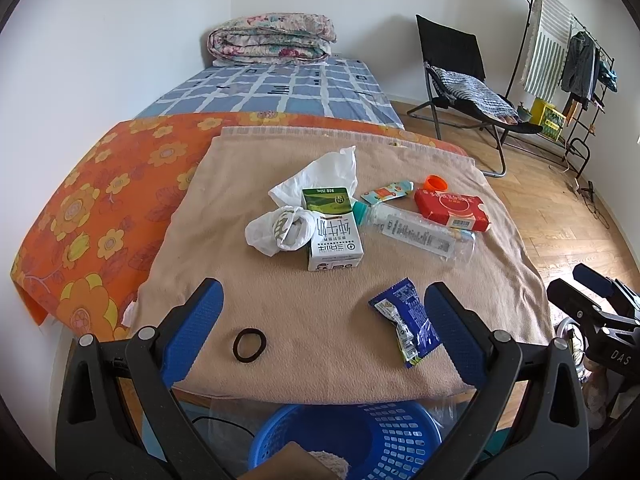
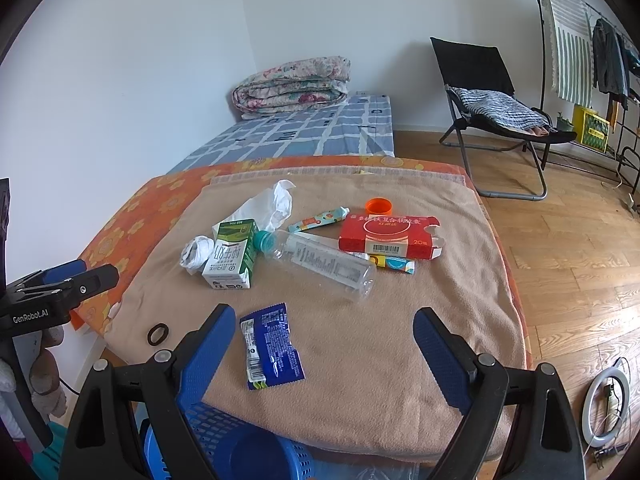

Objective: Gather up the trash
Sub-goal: 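Move both grippers toward the blue wrapper and black hair tie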

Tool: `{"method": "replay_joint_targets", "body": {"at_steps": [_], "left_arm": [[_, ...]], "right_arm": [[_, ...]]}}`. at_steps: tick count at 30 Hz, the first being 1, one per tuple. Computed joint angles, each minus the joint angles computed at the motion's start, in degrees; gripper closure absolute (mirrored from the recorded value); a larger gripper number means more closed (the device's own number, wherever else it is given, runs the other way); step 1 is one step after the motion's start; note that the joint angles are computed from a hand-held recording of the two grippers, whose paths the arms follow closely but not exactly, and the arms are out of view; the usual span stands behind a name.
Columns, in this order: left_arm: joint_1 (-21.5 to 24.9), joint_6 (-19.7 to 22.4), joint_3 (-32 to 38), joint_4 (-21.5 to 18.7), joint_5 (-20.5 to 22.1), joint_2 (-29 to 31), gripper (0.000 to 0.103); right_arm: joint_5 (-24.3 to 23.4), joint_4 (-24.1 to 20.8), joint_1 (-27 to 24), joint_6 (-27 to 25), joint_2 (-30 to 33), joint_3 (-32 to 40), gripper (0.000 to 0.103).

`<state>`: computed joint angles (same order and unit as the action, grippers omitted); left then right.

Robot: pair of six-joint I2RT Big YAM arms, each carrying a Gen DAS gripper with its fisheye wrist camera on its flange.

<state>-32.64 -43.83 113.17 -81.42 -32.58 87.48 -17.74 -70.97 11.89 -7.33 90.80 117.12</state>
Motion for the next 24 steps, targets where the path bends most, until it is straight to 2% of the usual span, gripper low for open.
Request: {"method": "replay_joint_targets", "body": {"at_steps": [6, 13, 24], "left_arm": [[0.11, -0.32, -0.71, 0.13, 0.36, -0.26, 0.0], [-1.47, -2.9, -2.32, -0.41, 0.35, -0.46, 0.0], [-3.12, -9.15, 1.05, -6.34, 3.12, 0.78, 0.0]], "right_arm": [[-0.11, -0.76, -0.05, -0.17, 0.13, -0.03, 0.011], [-0.04, -2.88, -0.13, -0.43, 1.1, 1.06, 0.011], [0.1, -4.9, 0.09, -0.84, 1.95, 2.22, 0.01]]}}
